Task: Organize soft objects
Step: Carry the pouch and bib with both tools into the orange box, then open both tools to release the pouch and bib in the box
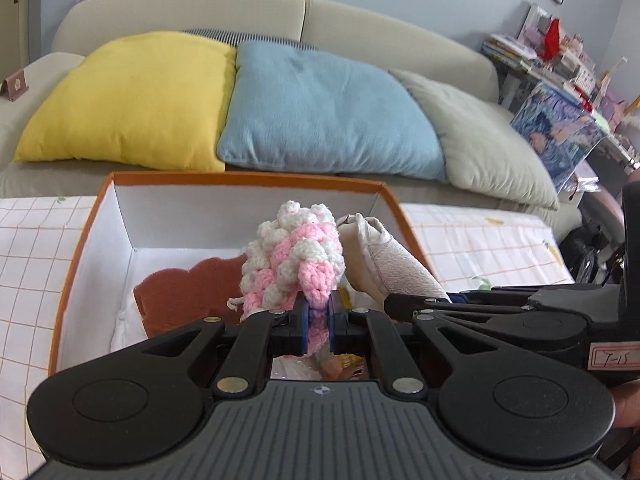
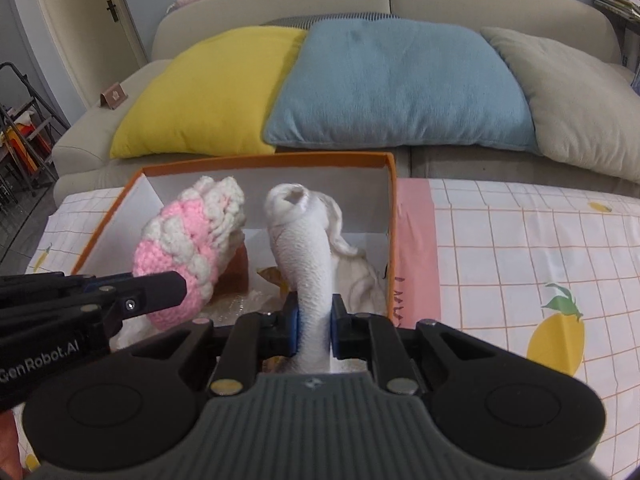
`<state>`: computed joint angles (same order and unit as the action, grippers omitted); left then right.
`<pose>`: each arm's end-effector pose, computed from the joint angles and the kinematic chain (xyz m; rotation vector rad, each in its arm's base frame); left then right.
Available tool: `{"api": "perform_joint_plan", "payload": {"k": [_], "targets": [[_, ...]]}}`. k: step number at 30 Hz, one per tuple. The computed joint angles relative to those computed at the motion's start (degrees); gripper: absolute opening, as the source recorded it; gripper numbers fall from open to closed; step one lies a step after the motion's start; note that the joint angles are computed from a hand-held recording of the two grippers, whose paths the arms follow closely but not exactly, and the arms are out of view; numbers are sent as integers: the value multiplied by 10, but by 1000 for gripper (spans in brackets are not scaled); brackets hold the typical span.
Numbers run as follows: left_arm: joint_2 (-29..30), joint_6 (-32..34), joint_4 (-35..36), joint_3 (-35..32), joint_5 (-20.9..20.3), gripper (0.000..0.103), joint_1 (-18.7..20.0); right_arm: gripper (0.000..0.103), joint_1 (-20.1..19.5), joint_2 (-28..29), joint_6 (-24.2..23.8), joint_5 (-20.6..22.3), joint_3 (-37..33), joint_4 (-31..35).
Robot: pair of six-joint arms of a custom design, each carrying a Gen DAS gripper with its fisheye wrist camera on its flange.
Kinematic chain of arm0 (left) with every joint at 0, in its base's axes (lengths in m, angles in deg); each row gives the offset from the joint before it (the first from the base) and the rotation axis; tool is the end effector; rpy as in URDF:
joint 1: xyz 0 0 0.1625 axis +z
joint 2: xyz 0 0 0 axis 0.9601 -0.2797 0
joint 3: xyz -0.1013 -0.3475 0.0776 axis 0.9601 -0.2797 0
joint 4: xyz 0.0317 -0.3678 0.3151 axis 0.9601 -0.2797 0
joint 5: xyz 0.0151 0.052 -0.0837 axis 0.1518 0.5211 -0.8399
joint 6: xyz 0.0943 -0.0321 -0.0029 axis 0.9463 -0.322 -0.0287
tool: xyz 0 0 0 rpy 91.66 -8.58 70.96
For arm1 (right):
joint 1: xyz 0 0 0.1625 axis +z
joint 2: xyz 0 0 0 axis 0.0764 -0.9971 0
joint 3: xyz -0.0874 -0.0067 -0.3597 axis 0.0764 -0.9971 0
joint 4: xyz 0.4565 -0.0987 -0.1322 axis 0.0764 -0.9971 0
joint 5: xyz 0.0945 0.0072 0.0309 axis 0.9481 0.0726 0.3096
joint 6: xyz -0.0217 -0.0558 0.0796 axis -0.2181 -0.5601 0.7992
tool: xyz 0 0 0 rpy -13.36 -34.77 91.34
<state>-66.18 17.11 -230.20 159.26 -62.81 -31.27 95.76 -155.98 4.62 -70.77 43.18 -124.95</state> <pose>-0.2369 -0.4657 0.1053 0.8507 2.5795 -0.6378 0.1570 -0.4683 0.1686 0.0820 -2.3778 0.8681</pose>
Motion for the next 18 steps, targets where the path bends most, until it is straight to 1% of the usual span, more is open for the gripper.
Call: {"api": "perform_joint_plan", "payload": {"k": [3,5,7,8,9,10,13,15,17,18], "targets": [[14,5,14,-13,-2,9,10,14,-8,10,10,2,-10,17],[21,6,24,-22,1,9,14,16,-11,22,10,-5,-20,25],[26,5,30,-26,5,10,17,20,-14,34,17,-14,-32,42],[29,6,32,-28,8,10,17,21,-12,41,15,-22,-35,43],[32,5,33,-30,10,10,18,22,-11,45,5,-24,-37,40],[34,5,35,-32,10,10,19,28,-9,47,-3,-25,-39,43],[41,8,35,-37,9,10,22,36,-1,45,-30,-28,-32,30],[44,8,37,-40,9,10,23,38,8,44,-53,-42,-26,10],[48,8,39,-44,9,10,25,44,18,42,-79,-58,-19,-18],[51,9,40,-46,11,11,25,48,24,42,-93,-65,-15,-34]]}}
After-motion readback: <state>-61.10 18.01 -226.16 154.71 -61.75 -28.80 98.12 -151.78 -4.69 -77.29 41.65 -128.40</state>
